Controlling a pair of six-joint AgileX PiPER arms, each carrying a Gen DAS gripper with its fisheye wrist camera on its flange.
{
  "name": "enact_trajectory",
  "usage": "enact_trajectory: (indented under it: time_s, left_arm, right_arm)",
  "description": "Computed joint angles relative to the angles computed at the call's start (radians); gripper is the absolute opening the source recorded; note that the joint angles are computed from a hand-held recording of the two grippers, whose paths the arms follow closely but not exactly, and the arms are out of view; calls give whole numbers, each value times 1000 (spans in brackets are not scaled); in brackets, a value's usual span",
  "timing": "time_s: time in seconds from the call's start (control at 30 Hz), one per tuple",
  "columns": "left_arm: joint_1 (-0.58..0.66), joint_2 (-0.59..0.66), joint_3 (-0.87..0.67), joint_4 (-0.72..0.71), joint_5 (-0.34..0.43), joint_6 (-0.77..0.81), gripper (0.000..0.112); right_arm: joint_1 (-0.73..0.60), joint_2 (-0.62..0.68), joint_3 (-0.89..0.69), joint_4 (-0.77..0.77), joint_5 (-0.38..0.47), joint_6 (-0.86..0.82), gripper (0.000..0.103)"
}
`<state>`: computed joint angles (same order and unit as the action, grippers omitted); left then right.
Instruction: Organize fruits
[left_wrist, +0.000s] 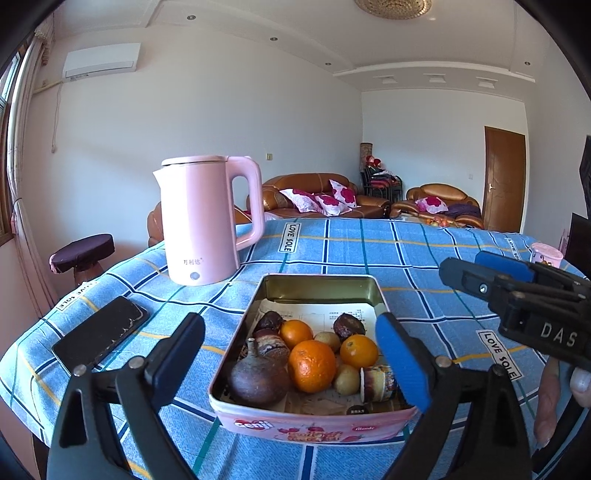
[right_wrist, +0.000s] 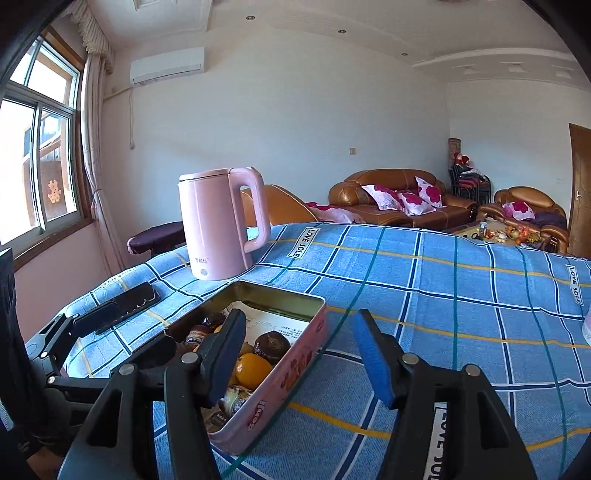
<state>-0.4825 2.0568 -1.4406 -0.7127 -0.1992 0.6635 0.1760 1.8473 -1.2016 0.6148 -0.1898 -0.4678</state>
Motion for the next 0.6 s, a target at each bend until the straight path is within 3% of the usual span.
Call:
enact_trajectory:
  time_s: [0.4,0.6]
  left_arm:
    - [-3,-10,7,-13,-9,9,97]
    - [-7,-13,5,-18,-8,16,97]
  right_arm:
    - [-3,-43,52,-13,-23,18,64]
    - [2,-54,62,52,-34,-46,65]
